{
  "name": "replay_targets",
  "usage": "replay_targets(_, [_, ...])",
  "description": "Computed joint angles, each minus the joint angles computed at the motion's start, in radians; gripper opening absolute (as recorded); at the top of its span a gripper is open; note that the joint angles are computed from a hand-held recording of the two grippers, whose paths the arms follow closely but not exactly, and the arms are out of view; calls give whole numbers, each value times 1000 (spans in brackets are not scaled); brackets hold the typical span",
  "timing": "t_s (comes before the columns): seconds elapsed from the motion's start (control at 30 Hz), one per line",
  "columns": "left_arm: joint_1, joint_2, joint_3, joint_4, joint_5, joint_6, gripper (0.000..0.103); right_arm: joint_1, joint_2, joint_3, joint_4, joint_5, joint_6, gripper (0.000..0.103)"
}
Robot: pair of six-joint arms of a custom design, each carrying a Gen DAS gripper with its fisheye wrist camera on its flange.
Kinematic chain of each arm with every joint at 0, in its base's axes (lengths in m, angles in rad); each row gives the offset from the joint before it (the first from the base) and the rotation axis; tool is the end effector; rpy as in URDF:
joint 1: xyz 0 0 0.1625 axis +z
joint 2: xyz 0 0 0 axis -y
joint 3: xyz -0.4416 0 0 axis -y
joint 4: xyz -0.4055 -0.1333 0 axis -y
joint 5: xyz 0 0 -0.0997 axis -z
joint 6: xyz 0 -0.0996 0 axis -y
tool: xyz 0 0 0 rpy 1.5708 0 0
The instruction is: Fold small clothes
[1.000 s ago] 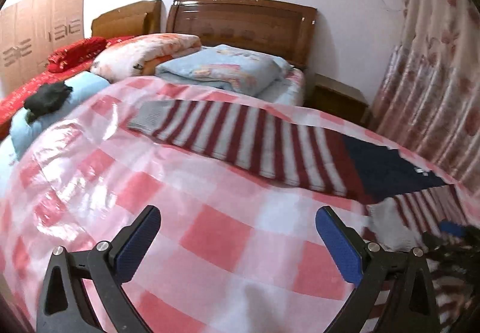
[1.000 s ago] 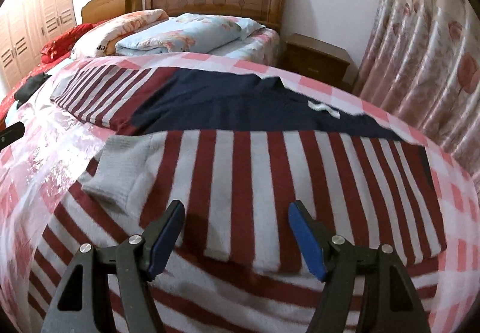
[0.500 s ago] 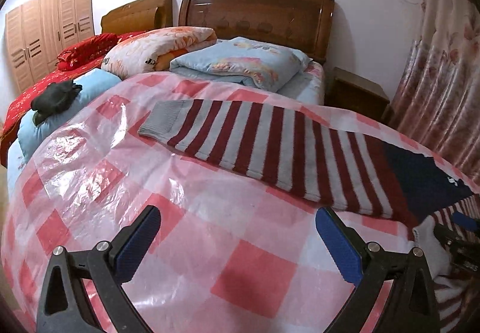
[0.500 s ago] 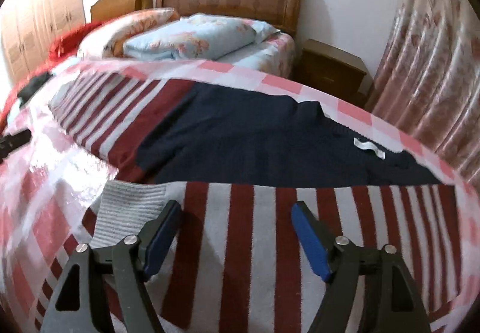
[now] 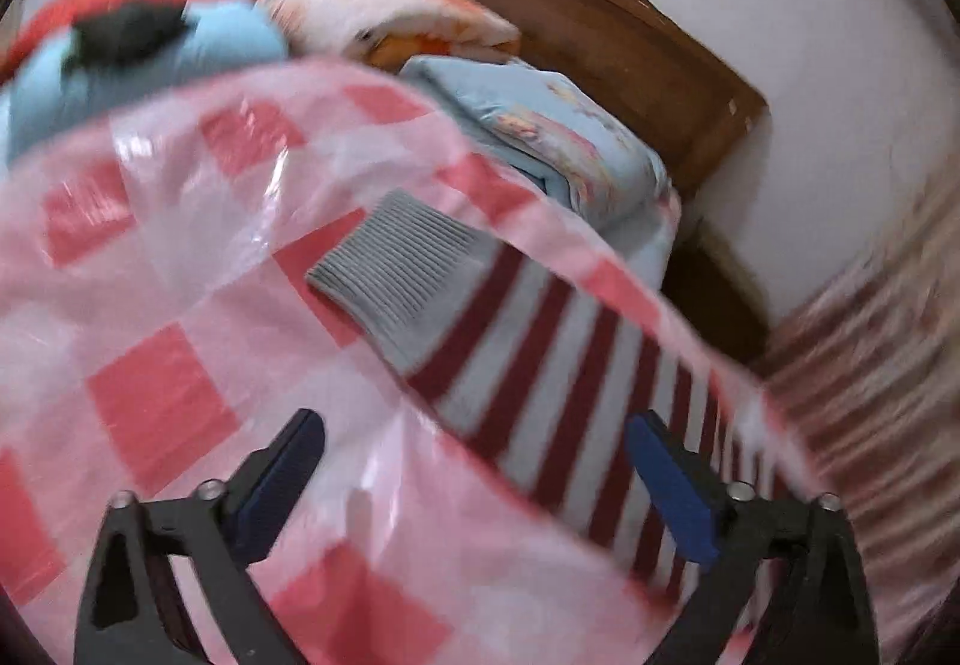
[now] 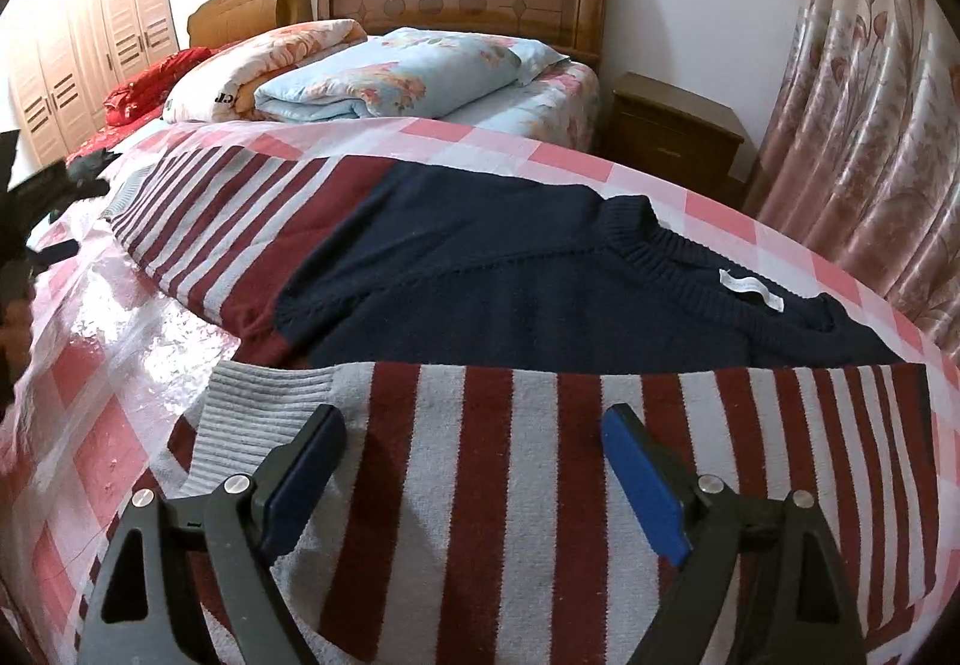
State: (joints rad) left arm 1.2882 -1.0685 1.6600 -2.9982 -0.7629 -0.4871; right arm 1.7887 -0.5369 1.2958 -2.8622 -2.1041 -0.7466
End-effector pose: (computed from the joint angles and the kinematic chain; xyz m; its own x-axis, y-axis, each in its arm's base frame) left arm 0.0111 -0.6979 0.3513 -0.8061 -0.5862 -0.0810 -0.2154 0.4182 -0.8825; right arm 0.2543 -0.7663 0.0861 -0.5316 -0.5230 0.6663 -0.7456 0.6621 -0.0752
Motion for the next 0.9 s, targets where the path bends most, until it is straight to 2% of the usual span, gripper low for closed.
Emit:
replay_targets(0.03, [14, 0, -12, 15, -20, -26, 103, 0, -1, 0, 1, 0, 0, 90])
replay_targets(0.1, [39, 16, -51, 81, -11, -89, 103, -1, -1, 0, 1, 1, 0, 90])
replay_targets(0.17, [53, 37, -75, 80, -11, -85, 103, -1, -2, 0, 2, 2, 1, 90])
replay_targets(0.27, [45, 64, -106, 80, 48, -58, 103, -1, -1, -2, 4, 3, 1, 90])
replay_targets(0.3, [45, 67, -109, 69, 34, -41, 103, -1, 0, -3, 5, 4, 2, 90])
replay_targets(0.33, [37, 66, -101, 35, 32, -43, 103, -1, -1, -2, 7, 5, 3, 90])
replay_targets(0.4, [2, 66, -80, -35, 71, -6, 103, -2, -1, -3, 8, 6, 4, 90])
replay_targets(0.43, [-36, 68, -62, -105, 103, 60, 103, -1, -1, -3, 8, 6, 5, 90])
replay_targets(0.5, [-106, 74, -34, -204, 110, 157, 103, -2, -2, -3, 9, 7, 4, 90])
replay_targets(0.6, [-203, 90, 0, -315, 51, 288, 103, -5, -5, -5, 20, 15, 6, 91])
replay_targets(0.67, [-275, 125, 7, -329, 5, 374, 103, -17, -24, -3, 56, 71, 38, 91])
replay_targets(0.7, [-295, 135, 10, -317, -19, 389, 103, -31, -47, 4, 90, 135, 77, 87])
replay_targets(0.73, [-316, 152, 9, -289, -51, 397, 103, -44, -70, 12, 120, 185, 118, 77])
replay_targets(0.8, [-338, 188, -10, -226, -79, 414, 103, -65, -124, 42, 134, 257, 229, 69])
replay_targets(0.83, [-349, 208, -17, -190, -88, 417, 103, -70, -155, 76, 80, 254, 261, 69])
replay_targets(0.9, [-351, 242, -39, -94, -148, 381, 103, -68, -191, 121, -15, 185, 264, 69])
